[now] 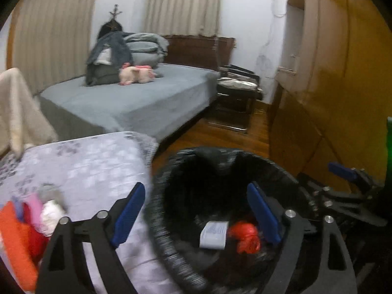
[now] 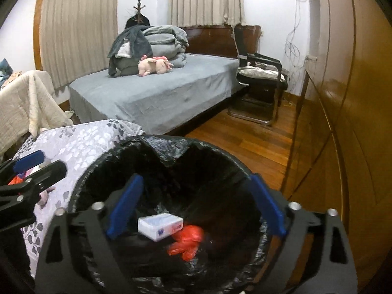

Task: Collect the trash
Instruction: 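Release the red bag and white box into the black bin with both tools, then grasp an orange mesh sheet with the left tool while the right tool grasps the pink knotted cloth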

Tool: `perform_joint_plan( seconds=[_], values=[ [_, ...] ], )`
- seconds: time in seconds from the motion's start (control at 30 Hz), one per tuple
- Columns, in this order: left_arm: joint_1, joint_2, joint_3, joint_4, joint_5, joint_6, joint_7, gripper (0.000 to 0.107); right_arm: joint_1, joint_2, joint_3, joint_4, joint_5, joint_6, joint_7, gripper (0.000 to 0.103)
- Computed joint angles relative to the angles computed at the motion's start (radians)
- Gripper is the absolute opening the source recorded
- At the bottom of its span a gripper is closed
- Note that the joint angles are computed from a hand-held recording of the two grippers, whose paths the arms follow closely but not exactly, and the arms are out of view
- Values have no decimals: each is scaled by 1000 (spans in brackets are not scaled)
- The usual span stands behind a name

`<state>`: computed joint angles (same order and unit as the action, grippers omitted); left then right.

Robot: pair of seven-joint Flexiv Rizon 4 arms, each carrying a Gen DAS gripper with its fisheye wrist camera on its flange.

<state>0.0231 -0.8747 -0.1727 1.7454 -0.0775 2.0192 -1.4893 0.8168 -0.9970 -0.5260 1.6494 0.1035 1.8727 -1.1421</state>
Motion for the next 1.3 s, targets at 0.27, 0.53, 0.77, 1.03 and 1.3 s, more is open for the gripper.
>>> perform_joint_plan(
  seconds=[0.27,0.53,0.77,1.03,1.3],
  values=[
    [-83,99,208,219,-185,147,-17,90,-16,21,125,-65,-74,12,-49,95],
    [-84,120,291,373,-383,233,21,90,-48,-7,294,-191,-201,-27,-85,95],
    [0,100,260,407,-369,230,-18,88,-50,-68,351,-291,-280,-81,-76,95],
    [-17,61,270,358,-369,189,0,88,-63,-134,367,-394,-348,-139,-35,95],
    [25,42,253,369,-343,188,-13,59,-112,-182,440,-465,-429,-197,-37,92]
  ],
)
